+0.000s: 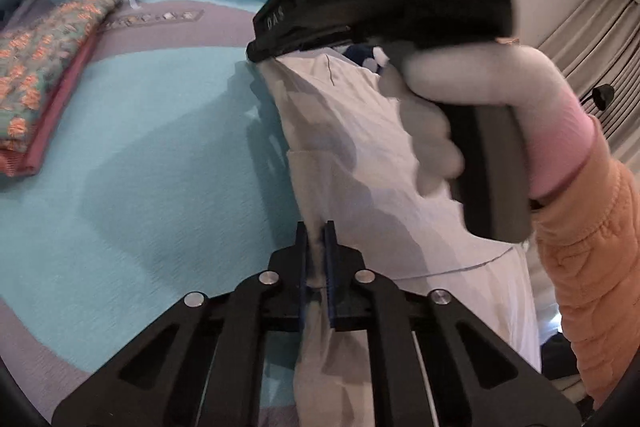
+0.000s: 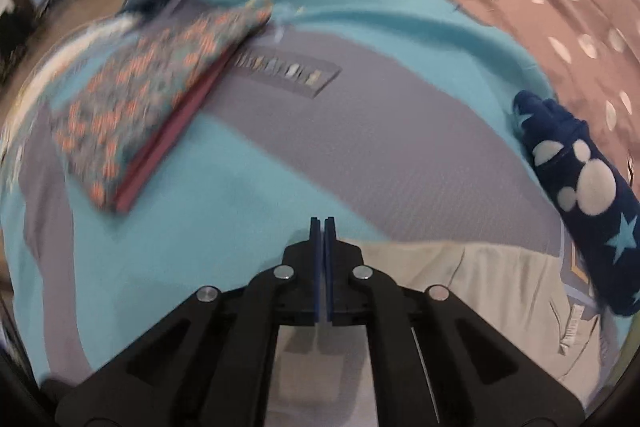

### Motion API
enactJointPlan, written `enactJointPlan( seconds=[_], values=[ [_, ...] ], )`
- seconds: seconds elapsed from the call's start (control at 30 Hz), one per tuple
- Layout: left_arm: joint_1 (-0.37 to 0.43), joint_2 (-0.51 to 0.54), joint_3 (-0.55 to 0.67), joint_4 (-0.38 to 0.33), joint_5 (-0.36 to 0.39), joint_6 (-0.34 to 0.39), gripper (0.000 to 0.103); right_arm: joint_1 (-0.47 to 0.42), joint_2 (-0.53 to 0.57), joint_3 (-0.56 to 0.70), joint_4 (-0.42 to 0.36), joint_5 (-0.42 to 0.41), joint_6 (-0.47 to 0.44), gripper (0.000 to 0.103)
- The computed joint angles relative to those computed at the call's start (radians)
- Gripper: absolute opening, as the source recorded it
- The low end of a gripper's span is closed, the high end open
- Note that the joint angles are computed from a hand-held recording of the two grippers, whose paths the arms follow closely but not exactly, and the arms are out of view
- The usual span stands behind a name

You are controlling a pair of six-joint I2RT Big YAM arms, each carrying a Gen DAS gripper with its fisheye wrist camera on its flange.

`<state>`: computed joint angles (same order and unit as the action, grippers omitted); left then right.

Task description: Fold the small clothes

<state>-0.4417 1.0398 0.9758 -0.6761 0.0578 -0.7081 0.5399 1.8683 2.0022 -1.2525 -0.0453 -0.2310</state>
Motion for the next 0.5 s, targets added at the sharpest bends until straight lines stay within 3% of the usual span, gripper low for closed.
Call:
enactJointPlan(
  seconds=[0.07, 0.13, 0.2, 0.23, 0.3, 0.4, 0.43, 0.5],
  values=[
    [-0.041, -0.008, 0.005, -0.038, -0.103, -0.001, 0.007, -0.020, 0.041, 0.049, -0.023, -0.039, 0.067, 0.001],
    [-0.074, -0.015, 0.010, -0.082, -0.178, 0.001, 0.003, -0.042, 0.048, 0.043, 0.010, -0.097, 0.090, 0.000],
    [-0.082, -0.026, 0.004, -0.103, -0.196, -0.004, 0.000, -0.065, 0.001, -0.029, 0.146, -0.140, 0.126, 0.000],
    [-0.075, -0.028, 0.002, -0.109, -0.193, -0.012, 0.000, -0.087, -0.013, -0.039, 0.172, -0.177, 0.175, 0.005],
    [-0.055, -0.045, -0.017, -0.086, -0.154, -0.022, 0.000, -0.122, -0.028, -0.026, 0.126, -0.253, 0.211, 0.007],
    [-0.054, -0.061, -0.017, -0.090, -0.175, -0.025, 0.000, -0.184, -0.187, -0.169, 0.131, -0.286, 0.078, 0.009],
    [-0.065, -0.067, -0.012, -0.090, -0.189, -0.021, 0.000, -0.207, -0.239, -0.220, 0.135, -0.301, 0.045, 0.015],
    [-0.074, -0.087, -0.007, -0.042, -0.150, -0.005, 0.000, -0.299, -0.368, -0.355, 0.128, -0.368, -0.012, 0.022]
  ],
)
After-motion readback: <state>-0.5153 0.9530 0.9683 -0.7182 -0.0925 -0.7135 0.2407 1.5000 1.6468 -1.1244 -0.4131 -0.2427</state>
